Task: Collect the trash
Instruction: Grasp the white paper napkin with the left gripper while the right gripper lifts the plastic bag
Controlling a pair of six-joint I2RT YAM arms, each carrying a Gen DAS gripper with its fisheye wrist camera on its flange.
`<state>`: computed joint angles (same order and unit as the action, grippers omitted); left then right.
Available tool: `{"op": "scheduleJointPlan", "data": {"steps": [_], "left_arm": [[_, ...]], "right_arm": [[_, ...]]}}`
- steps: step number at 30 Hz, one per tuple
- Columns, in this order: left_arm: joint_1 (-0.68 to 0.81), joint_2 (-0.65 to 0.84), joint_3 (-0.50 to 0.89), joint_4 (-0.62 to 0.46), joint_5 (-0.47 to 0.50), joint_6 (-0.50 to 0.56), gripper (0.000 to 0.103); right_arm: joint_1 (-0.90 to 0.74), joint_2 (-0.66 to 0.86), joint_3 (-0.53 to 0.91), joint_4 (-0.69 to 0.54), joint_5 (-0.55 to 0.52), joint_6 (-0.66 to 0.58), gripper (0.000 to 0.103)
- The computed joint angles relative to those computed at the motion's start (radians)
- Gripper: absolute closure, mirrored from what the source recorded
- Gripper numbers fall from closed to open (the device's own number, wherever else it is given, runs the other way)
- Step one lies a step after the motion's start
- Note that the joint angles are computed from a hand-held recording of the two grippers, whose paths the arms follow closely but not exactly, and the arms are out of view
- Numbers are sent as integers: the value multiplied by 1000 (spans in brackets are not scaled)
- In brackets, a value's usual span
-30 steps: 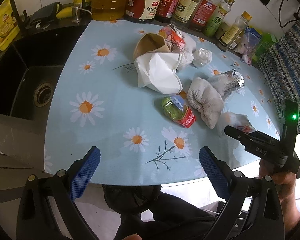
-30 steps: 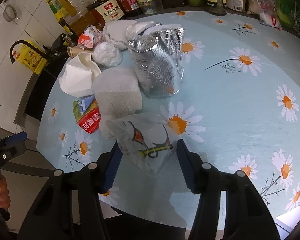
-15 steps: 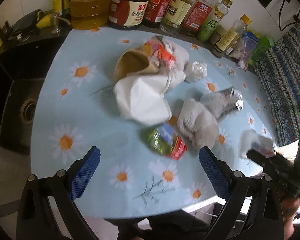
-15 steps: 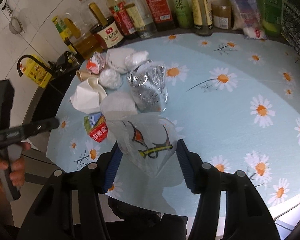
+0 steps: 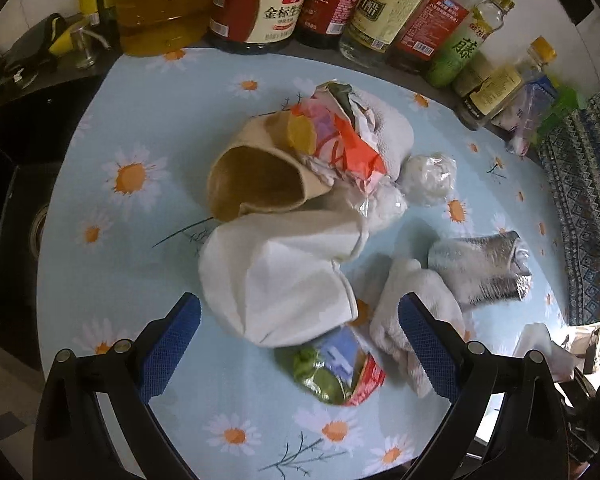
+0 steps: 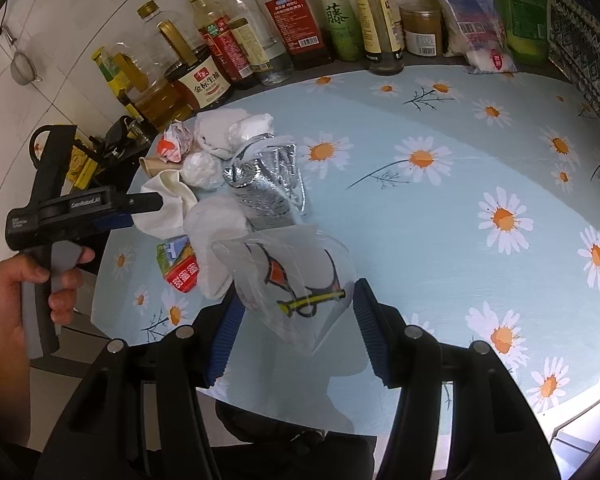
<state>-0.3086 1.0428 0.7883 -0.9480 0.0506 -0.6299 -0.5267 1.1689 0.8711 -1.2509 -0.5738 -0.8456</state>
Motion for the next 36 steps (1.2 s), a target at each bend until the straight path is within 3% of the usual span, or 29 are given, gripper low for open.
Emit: {"op": "scheduleJointPlan", "data": {"steps": [9,11,14,26,36], "left_arm": [[40,82,-3,59,-8,9,8],[40,91,-3,63,-18,15,15],[47,97,-7,74,0,11,35],[8,45,-9,65,-17,-7,36],[-13,-150,-13,-59,-26,-49,36]], "right_arm": [[26,23,8,15,0,9,47],[33,27,9,19,3,12,47],[44,32,13,20,5,14,47],[90,16,32,2,6,18,47],[157,-84,21,-55,-6,32,47]]}}
